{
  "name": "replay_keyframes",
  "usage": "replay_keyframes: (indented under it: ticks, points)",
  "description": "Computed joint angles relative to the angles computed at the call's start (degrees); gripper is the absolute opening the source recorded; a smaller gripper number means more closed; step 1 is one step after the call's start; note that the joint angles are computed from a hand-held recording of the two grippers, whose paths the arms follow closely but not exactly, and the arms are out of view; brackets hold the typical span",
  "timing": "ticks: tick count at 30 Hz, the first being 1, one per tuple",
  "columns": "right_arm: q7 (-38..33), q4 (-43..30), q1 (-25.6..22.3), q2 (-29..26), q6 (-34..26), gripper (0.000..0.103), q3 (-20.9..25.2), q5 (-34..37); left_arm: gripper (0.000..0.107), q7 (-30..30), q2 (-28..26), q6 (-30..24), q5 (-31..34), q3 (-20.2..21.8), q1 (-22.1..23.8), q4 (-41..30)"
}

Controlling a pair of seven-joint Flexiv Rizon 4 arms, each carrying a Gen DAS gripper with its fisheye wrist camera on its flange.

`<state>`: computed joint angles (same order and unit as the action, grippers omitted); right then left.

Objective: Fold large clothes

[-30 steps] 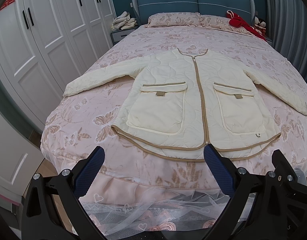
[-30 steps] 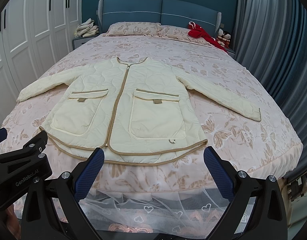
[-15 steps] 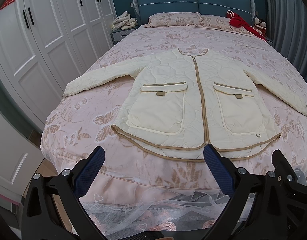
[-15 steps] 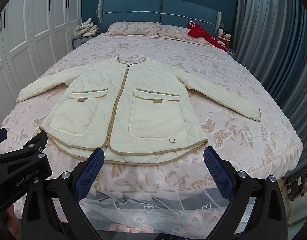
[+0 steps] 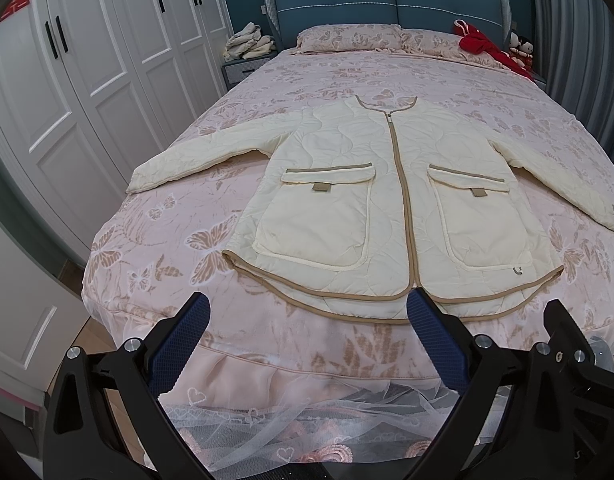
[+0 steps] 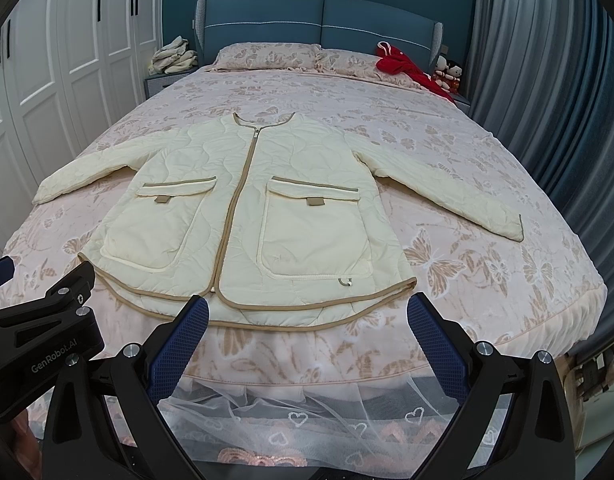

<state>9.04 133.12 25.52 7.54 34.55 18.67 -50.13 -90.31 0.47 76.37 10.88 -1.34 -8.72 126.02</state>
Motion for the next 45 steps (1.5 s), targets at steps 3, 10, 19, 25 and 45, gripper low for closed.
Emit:
replay_keyframes:
  ticks: [3, 10, 19, 25, 45]
  points:
    - [-0.05, 0.00, -0.02, -0.02, -0.04, 0.098, 0.00, -0.05, 0.096, -0.31, -0.05, 0.02, 0.17, -0.07, -0.04, -0.03]
    - [-0.14, 0.00, -0.03, 0.04, 0.00, 0.098, 0.02, 0.13, 0.095, -0.30, -0.01, -0.06, 0.14, 0.01, 0.02, 0.00]
    - [0.98, 4.23, -3.55, 1.50, 10.45, 0.098, -2.54, -1.54, 0.096, 9.72, -2.26, 1.89, -13.00, -0.25, -0.36, 1.36]
    - [1.32, 8.96, -11.51, 4.23, 15.24, 0.098, -6.26, -1.54, 0.096, 3.43, -8.96, -1.86, -6.70, 0.60, -0.95, -6.69]
    - [21.38, 5.88, -52.93, -17.52, 49.28, 0.081, -28.75, -34.33, 0.096, -6.81, -36.87, -12.18, 1.76, 8.30, -10.57, -41.49]
